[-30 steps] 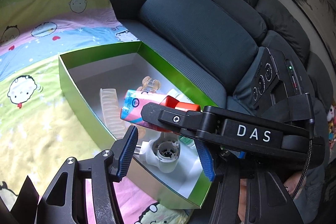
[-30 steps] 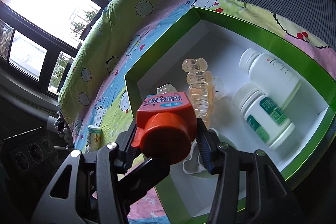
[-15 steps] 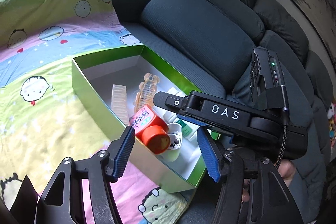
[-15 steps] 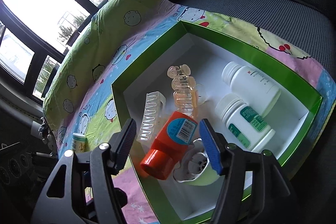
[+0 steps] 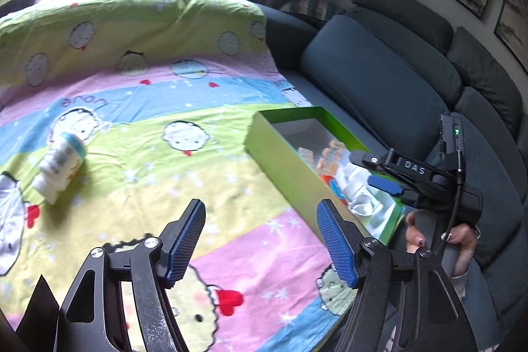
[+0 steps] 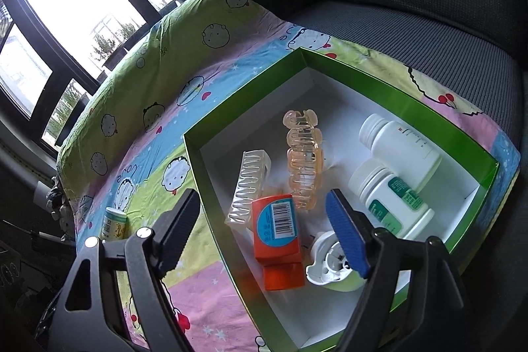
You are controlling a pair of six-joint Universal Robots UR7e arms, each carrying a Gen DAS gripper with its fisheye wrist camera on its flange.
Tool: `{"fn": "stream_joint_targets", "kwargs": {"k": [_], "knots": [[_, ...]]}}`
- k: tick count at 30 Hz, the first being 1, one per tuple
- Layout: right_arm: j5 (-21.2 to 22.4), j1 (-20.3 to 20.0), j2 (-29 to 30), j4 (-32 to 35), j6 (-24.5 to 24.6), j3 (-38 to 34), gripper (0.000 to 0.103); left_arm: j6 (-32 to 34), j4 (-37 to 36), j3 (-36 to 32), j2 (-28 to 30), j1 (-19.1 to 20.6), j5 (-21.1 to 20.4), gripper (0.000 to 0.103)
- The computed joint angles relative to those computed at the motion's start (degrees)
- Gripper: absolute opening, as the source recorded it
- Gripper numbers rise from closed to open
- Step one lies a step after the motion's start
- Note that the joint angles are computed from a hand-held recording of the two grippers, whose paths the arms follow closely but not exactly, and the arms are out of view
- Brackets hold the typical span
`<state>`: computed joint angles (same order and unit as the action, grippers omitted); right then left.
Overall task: Organize rigid objects
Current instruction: 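Lower the pink-and-orange bottle into the box and open the right gripper, then move the right gripper back over the white blue-labelled pill bottle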
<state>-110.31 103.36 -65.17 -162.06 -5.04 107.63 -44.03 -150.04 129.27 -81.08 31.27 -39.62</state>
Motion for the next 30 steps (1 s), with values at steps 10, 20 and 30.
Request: {"fn": "stream_joint_targets", "kwargs": {"k": [10,20,30], "knots": [[-2.77,3.53,2.52,-3.84,-3.9,1.16,0.086,-21.6,18.97,6.12,-13.06,-1.43,9.94,0.079],[-5.98,9.1,7.63,-7.44,-10.03,0.92,0.087,-38.31,39.59,5.17,-21.14,-2.79,14.42,0.079],[-0.49,13.83,15.64,3.75,-5.58,-6.64,0.087,-57.31,63.25,1.33,-25.14,-3.09,14.86,0.079]]}}
